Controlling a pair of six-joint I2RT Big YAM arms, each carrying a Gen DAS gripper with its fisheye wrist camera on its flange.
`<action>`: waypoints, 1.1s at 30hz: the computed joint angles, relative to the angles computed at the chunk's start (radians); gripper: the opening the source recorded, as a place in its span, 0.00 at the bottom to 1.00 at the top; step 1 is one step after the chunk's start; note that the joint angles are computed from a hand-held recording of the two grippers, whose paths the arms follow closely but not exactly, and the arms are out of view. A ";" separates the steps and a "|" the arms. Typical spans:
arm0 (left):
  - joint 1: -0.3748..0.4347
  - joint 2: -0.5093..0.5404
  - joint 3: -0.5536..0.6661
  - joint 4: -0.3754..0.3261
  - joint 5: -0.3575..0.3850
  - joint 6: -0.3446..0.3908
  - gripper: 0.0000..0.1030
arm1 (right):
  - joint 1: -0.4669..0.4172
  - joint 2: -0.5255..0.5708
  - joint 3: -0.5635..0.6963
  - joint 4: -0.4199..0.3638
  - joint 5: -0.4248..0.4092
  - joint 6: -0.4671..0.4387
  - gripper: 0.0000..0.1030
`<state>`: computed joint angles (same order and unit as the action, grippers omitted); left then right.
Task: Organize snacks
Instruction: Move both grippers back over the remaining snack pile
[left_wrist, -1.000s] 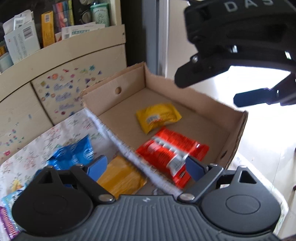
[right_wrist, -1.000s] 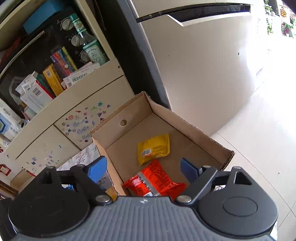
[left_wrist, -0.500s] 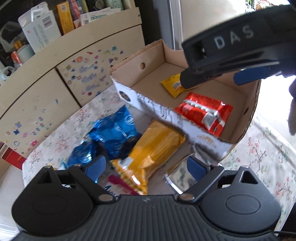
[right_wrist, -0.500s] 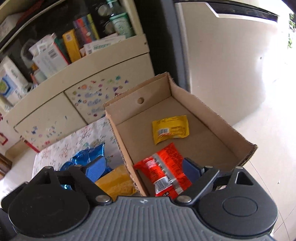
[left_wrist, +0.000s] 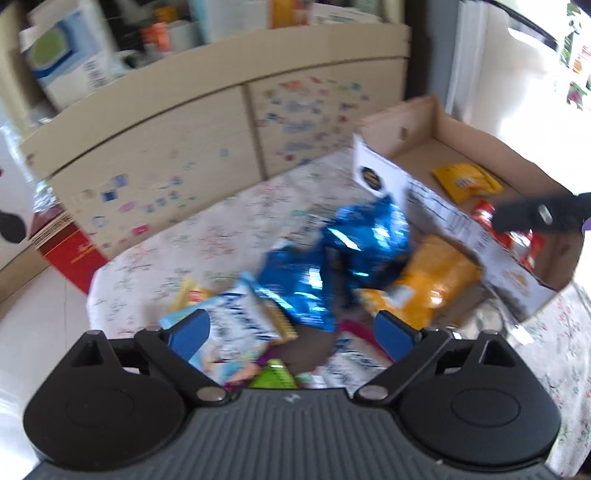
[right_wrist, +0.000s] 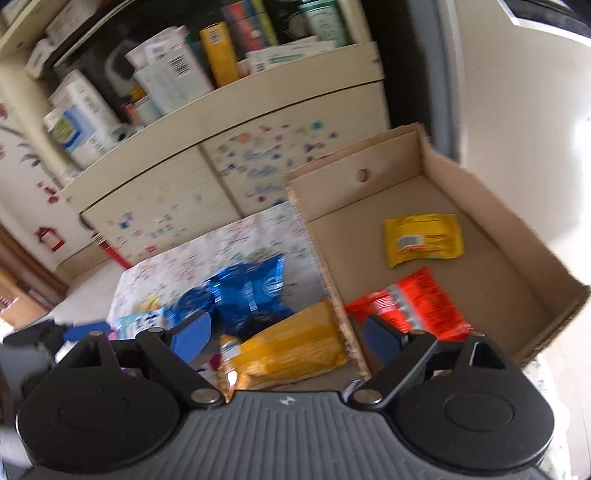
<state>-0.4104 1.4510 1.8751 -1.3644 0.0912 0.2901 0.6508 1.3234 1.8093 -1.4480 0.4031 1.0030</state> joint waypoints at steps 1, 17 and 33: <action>0.016 0.002 0.006 0.002 0.005 0.001 0.93 | 0.004 0.000 -0.004 0.014 -0.014 -0.015 0.91; 0.192 0.078 0.030 -0.131 0.047 -0.080 0.95 | 0.042 0.144 0.015 0.123 -0.227 -0.210 0.78; 0.218 0.080 0.009 -0.155 0.078 -0.085 0.95 | 0.057 0.238 0.070 0.082 -0.421 -0.354 0.78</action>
<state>-0.1923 1.5306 1.8841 -1.5195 0.1696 0.2056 0.7082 1.5617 1.8795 -1.3663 -0.0175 0.6485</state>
